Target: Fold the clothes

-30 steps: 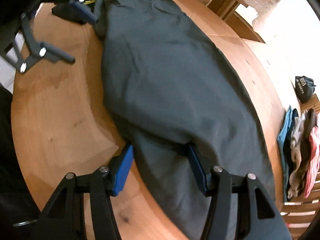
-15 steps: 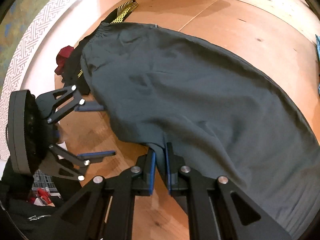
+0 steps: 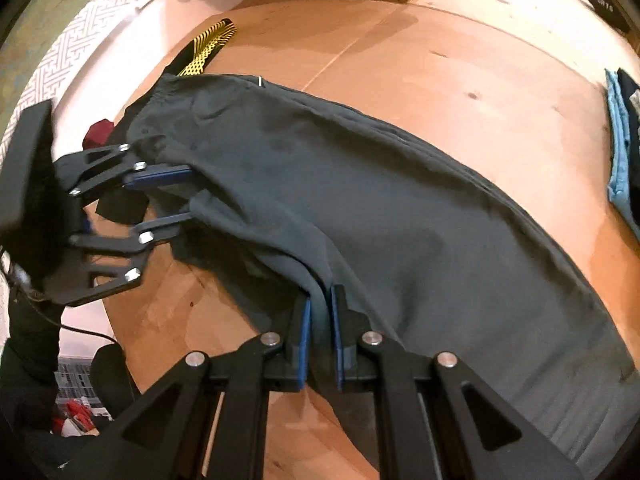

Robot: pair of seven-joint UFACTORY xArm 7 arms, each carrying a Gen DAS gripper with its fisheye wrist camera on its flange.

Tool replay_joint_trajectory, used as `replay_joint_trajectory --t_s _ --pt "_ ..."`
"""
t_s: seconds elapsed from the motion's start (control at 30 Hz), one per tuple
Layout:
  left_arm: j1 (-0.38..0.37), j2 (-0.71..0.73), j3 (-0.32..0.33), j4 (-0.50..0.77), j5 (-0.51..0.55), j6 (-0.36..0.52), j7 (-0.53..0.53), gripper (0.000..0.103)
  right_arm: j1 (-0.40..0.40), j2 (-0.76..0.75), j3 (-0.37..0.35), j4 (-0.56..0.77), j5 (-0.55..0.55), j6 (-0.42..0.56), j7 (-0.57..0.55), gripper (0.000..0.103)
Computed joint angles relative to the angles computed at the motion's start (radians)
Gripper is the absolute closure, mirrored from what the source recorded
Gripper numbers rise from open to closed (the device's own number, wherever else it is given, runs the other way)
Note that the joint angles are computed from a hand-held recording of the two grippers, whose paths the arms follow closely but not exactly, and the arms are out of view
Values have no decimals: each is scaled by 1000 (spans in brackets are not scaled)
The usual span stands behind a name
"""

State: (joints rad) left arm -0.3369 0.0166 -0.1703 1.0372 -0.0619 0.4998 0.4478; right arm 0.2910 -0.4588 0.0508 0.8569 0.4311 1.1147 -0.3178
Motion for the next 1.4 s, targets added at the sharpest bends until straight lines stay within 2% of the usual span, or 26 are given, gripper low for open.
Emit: replay_joint_trajectory --t_s 0.13,0.17,0.2,0.3,0.37,0.4,0.43,0.47,0.5,0.53,0.67,0.77,0.93,1.0,1.1,1.23,1.3,1.4 --pt "-12 -52 -6 -44 -80 -5 97 65 4 38 -11 8 38 3 -8 93" --pt "-18 -57 -10 -53 -75 -13 107 59 3 44 -14 11 47 7 -11 93" --pt "-27 -54 -18 -60 -40 -30 98 53 1 47 -14 13 51 7 -11 93" --pt "-39 -25 -36 -54 155 -54 -35 52 -3 47 -15 17 61 13 -15 93" --pt "-46 24 -31 -16 271 -48 -139 52 -4 38 -14 17 62 19 -21 93" --pt "-70 44 -6 2 301 -43 -167 52 -3 31 -12 17 60 23 -25 93" --pt "-51 57 -23 16 289 -30 -163 53 -3 23 -10 16 57 23 -28 93" --pt "-44 66 -27 34 235 -5 -129 65 -4 13 -7 14 51 20 -27 93" --pt "-41 76 -26 53 183 23 -97 88 -4 3 -4 13 44 16 -26 93" --pt "-33 74 -27 64 129 46 -65 95 -4 -8 0 11 35 10 -27 93" --pt "-6 -7 -20 60 -89 115 85 96 4 -45 -3 19 19 15 -35 94" --pt "-3 -91 1 39 -172 155 151 96 11 -65 -5 21 18 19 -38 94" --pt "-4 -122 16 41 -161 184 145 96 18 -129 19 -8 -26 4 -6 91" --pt "-8 -130 23 30 -188 207 177 96 20 -200 34 -50 -55 -12 7 77" --pt "-11 -169 26 -24 -193 213 206 96 39 -324 67 -126 -102 -26 32 72" --pt "-15 -191 33 -59 -217 221 217 96 157 -417 -6 -220 50 44 19 72" --pt "-16 -182 32 -59 -214 213 208 96 176 -409 7 -263 89 36 17 72" --pt "-17 -180 29 -53 -209 209 205 96 161 -348 54 -284 72 -33 39 72"
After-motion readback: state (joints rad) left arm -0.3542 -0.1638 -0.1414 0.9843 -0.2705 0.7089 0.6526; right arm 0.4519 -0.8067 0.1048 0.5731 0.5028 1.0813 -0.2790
